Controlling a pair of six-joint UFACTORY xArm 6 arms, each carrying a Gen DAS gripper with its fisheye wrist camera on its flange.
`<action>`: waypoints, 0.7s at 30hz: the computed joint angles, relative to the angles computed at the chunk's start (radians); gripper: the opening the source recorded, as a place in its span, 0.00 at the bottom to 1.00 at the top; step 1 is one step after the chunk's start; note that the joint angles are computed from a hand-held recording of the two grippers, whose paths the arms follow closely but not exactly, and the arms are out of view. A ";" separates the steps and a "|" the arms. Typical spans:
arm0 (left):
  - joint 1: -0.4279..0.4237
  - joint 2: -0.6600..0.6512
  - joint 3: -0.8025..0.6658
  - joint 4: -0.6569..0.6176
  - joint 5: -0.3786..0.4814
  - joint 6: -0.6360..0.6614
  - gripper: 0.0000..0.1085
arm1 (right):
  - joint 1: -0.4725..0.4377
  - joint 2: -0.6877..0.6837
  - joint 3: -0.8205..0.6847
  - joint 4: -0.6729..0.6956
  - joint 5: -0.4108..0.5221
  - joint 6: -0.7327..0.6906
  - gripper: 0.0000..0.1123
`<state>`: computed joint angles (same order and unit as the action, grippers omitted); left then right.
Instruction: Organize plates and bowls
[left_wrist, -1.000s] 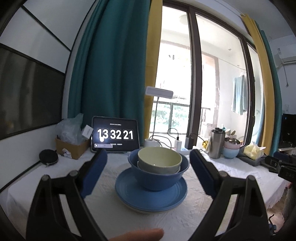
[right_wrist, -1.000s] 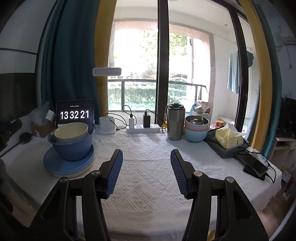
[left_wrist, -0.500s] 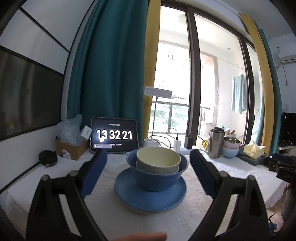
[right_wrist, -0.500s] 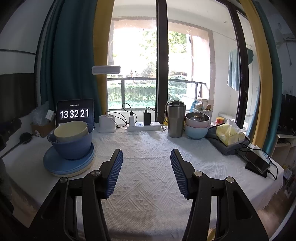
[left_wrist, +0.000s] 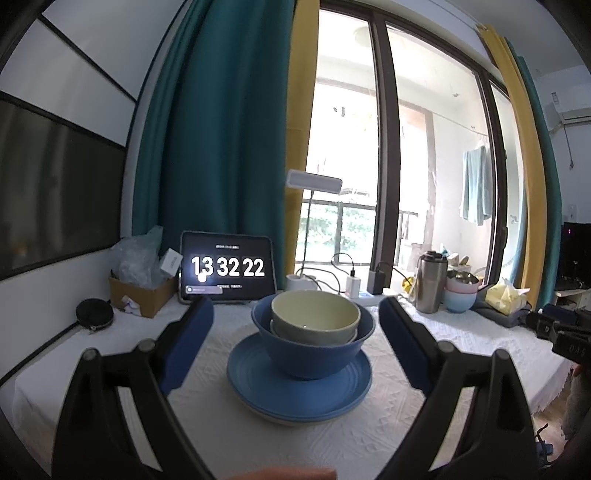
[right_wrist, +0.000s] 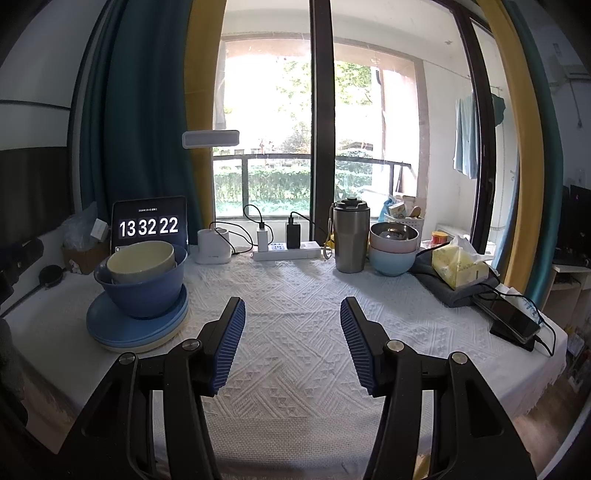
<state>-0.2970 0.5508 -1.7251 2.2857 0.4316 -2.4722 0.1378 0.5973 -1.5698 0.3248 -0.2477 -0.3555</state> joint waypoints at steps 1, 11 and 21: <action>0.000 0.000 0.000 0.000 0.000 0.000 0.85 | -0.001 -0.001 0.001 -0.004 0.000 0.003 0.51; -0.004 0.005 -0.004 -0.005 -0.002 0.004 0.85 | 0.005 0.000 0.000 0.031 0.002 -0.026 0.51; -0.005 0.008 -0.009 -0.007 -0.006 0.005 0.85 | 0.007 0.002 -0.002 0.043 0.003 -0.036 0.51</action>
<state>-0.3017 0.5587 -1.7338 2.2792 0.4258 -2.4668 0.1453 0.5992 -1.5717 0.3678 -0.2442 -0.3915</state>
